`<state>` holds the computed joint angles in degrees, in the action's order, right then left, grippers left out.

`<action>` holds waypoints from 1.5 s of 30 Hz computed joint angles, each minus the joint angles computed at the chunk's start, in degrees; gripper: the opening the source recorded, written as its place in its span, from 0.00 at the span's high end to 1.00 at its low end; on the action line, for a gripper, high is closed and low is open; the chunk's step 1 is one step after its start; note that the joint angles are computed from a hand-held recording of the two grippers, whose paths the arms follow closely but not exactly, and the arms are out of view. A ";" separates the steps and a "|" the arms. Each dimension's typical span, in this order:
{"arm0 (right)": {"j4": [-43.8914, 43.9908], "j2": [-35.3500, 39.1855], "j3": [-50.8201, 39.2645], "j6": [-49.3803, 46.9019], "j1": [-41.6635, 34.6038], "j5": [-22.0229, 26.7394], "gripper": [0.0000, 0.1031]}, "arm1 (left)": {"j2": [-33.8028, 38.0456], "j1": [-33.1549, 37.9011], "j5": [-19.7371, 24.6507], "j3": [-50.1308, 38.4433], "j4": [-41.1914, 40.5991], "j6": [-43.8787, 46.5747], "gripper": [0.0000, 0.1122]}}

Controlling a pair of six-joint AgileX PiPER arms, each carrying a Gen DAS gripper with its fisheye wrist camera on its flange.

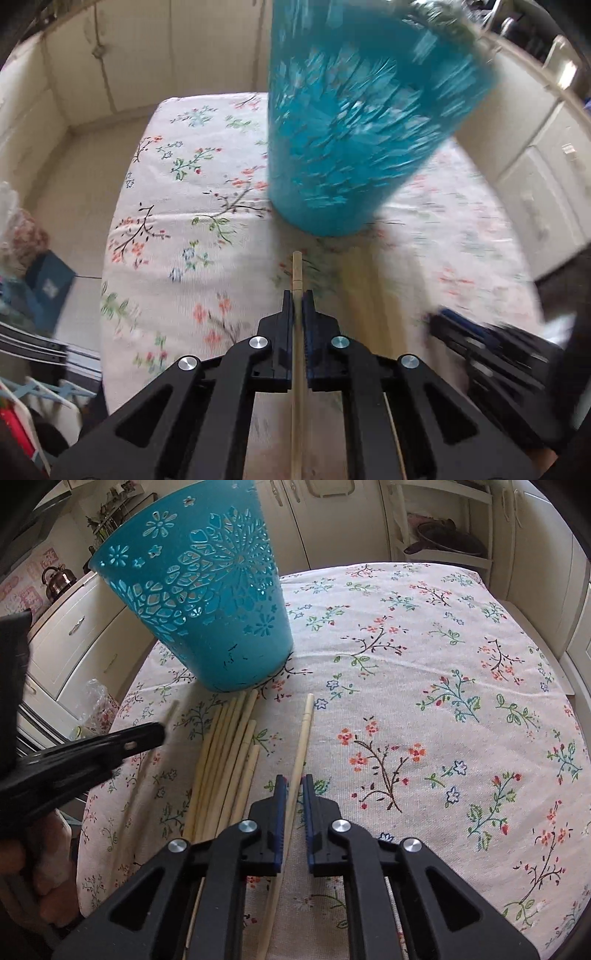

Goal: Organize utensils
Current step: 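Lift the chopstick into the teal basket with the left tool while the right tool grasps another chopstick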

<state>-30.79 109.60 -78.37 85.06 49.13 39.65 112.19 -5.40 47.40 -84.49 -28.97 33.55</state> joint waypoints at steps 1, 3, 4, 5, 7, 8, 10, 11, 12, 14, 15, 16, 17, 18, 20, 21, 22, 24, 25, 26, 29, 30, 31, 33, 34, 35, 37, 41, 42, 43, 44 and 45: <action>0.18 -0.10 0.13 -0.07 -0.16 -0.19 0.90 | -1.76 1.79 3.33 -0.35 -2.99 2.51 0.96; 0.61 -0.43 0.59 -0.10 -0.48 -0.81 0.90 | -5.01 4.87 9.71 -2.69 -8.17 5.46 0.96; 0.68 -0.44 0.58 -0.15 -0.53 -0.84 0.90 | -5.79 5.82 11.63 -3.93 -9.81 5.96 0.96; 0.68 -0.48 0.63 -0.13 -0.57 -0.88 0.90 | -6.70 7.11 14.10 -7.47 -12.87 6.01 0.96; 0.47 -0.39 0.51 0.02 -0.44 -0.67 0.90 | -6.14 8.65 16.80 -14.42 -16.80 4.83 0.96; 0.39 -0.45 0.65 0.14 -0.50 -0.83 0.90 | -5.37 8.52 16.96 -18.61 -18.97 3.53 0.96; -0.04 -0.68 1.24 0.90 -0.41 -1.43 0.90 | -4.97 6.66 12.96 -23.21 -20.56 2.26 0.96; -0.29 -0.89 1.66 1.40 -0.36 -1.84 0.90 | -4.02 5.29 10.23 -25.95 -21.37 1.48 0.96; -0.66 -1.07 2.11 1.97 -0.45 -2.41 0.90 | -3.74 4.42 8.35 -27.09 -21.84 0.71 0.96; -1.64 -1.30 2.85 3.10 -0.56 -3.29 0.90 | -2.46 0.91 -1.41 -29.02 -21.30 0.44 0.96; -1.89 -1.25 2.79 3.49 -0.33 -3.26 0.90 | -0.94 -0.40 -5.62 -30.37 -20.86 0.51 0.96; -1.99 -1.13 2.65 3.23 -0.40 -3.18 0.90 | 0.88 -1.14 -8.31 -32.23 -21.33 0.45 0.96; -2.16 -1.06 2.55 3.06 -0.40 -3.07 0.90 | 2.25 -2.25 -11.39 -33.17 -19.52 -1.28 0.96; -2.44 -1.17 2.72 3.34 -0.23 -3.01 0.90 | 4.64 -3.49 -14.33 -35.14 -15.41 -4.74 0.96; -2.96 -1.06 2.60 3.58 0.08 -2.65 0.90 | 10.08 -4.58 -14.29 -41.51 -8.09 -12.42 0.96; -3.22 -0.87 2.30 3.40 0.25 -2.17 0.90 | 12.25 -4.84 -12.97 -44.46 -4.80 -15.85 0.96; -3.29 -0.67 1.94 3.32 0.39 -1.81 0.90 | 14.40 -4.89 -11.50 -47.00 -2.39 -18.24 0.96; -3.70 -0.37 1.51 3.28 0.65 -1.14 0.90 | 15.13 -5.30 -11.56 -46.22 -0.50 -19.14 0.96; -3.85 -0.24 1.32 3.23 0.74 -0.87 0.90 | 14.94 -5.57 -11.93 -44.87 0.51 -18.97 0.96; -3.87 -0.16 1.17 3.14 0.78 -0.73 0.90 | 14.36 -5.67 -13.04 -42.37 0.12 -17.65 0.96; -3.97 -0.20 1.16 3.12 0.86 -0.70 0.89 | 13.92 -5.56 -13.97 -38.70 -0.14 -15.63 0.96; -4.06 -0.25 1.28 3.24 0.87 -0.79 0.89 | 13.16 -5.55 -14.64 -36.80 -0.25 -14.86 0.96; -4.08 -0.27 1.39 3.19 0.78 -0.89 0.89 | 12.14 -4.78 -15.85 -33.38 -2.29 -11.80 0.95; -3.95 -0.33 1.45 3.02 0.75 -1.03 0.88 | 11.13 -5.00 -15.54 -31.38 -0.55 -11.38 0.95; -3.89 -0.39 1.48 2.98 0.76 -1.20 0.85 | 10.80 -5.12 -15.18 -30.93 0.45 -11.59 0.95; -3.94 -0.40 1.41 2.97 0.87 -1.18 0.83 | 9.91 -5.23 -14.91 -29.64 1.33 -11.46 0.94; -4.73 -0.14 0.74 3.24 1.50 0.13 0.70 | 8.36 -5.43 -14.52 -27.81 3.31 -11.84 0.90; -5.88 2.22 -2.99 1.72 3.44 6.32 0.68 | 3.77 -6.22 -15.93 -21.71 8.28 -13.17 0.71; -6.27 3.14 -4.35 1.28 4.05 8.36 0.70 | 2.92 -6.39 -15.84 -20.95 9.39 -13.60 0.69; -6.55 4.36 -6.24 0.47 4.76 11.01 0.72 | 1.21 -6.72 -16.34 -18.76 11.34 -14.23 0.66; -6.87 5.28 -7.59 -0.17 5.34 13.04 0.73 | 0.47 -6.88 -16.33 -18.14 12.81 -15.03 0.64; -7.19 5.91 -8.51 -0.65 5.75 14.57 0.76 | -1.22 -7.17 -16.77 -16.08 14.58 -15.61 0.63</action>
<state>-37.98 115.51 -86.88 84.42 54.88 54.22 110.98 -12.56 30.63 -100.57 -14.40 17.94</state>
